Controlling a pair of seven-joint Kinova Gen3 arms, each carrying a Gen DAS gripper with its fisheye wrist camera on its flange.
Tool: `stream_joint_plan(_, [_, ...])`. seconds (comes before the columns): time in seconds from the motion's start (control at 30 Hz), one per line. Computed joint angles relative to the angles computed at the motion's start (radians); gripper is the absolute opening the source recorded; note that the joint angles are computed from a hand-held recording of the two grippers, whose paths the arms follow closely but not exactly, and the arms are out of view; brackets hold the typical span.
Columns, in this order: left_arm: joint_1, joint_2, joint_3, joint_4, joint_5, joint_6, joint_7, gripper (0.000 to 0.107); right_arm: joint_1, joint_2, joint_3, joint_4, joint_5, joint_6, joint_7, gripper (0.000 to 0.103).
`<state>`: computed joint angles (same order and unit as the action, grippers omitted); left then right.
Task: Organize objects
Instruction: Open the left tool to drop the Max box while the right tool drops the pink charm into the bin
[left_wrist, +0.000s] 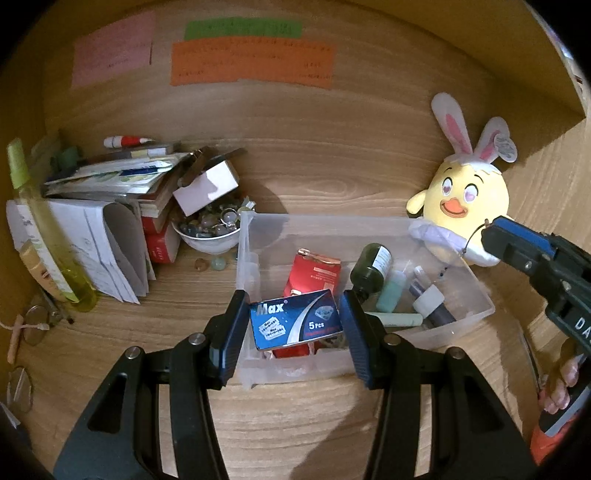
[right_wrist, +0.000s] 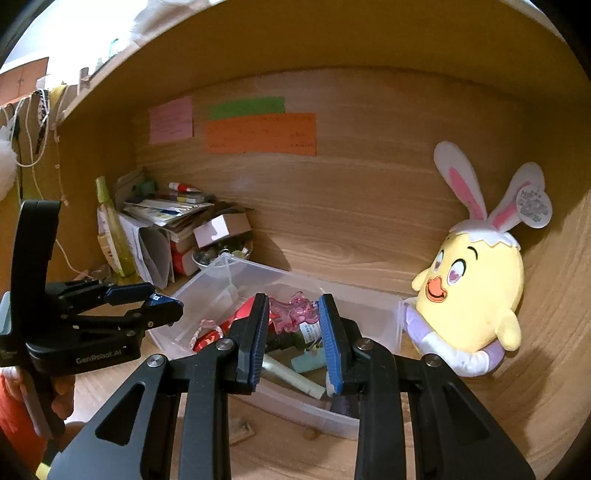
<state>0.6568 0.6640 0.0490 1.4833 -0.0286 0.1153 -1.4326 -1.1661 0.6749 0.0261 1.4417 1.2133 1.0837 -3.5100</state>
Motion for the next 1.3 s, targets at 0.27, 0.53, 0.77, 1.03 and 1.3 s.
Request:
stream_joint_plan(0.27, [-0.030,0.066,0.053,-0.107,0.000,0.091,-0.024,0.050,0.066,0.021,-0.002,0.003,-0.057,-0.090,0.032,0.025])
stream_joint_plan(0.53, [-0.030,0.108,0.066,-0.164,-0.003,0.131,-0.046,0.050,0.110,0.044,0.018,0.004,-0.148,-0.181,0.093,0.025])
stream_joint_plan(0.77, [-0.049,0.128,0.094,-0.187,0.005,0.150,-0.074,0.050,0.124,0.070,0.045,-0.026,-0.238,-0.219,0.164,0.025])
stream_joint_plan(1.03, [-0.093,0.119,0.145,-0.168,0.047,0.137,-0.124,0.068,0.102,0.092,0.084,-0.055,-0.281,-0.205,0.201,0.025])
stream_joint_plan(1.3, [-0.094,0.078,0.137,-0.114,0.059,0.091,-0.119,0.078,0.083,0.091,0.095,-0.068,-0.288,-0.184,0.218,0.053])
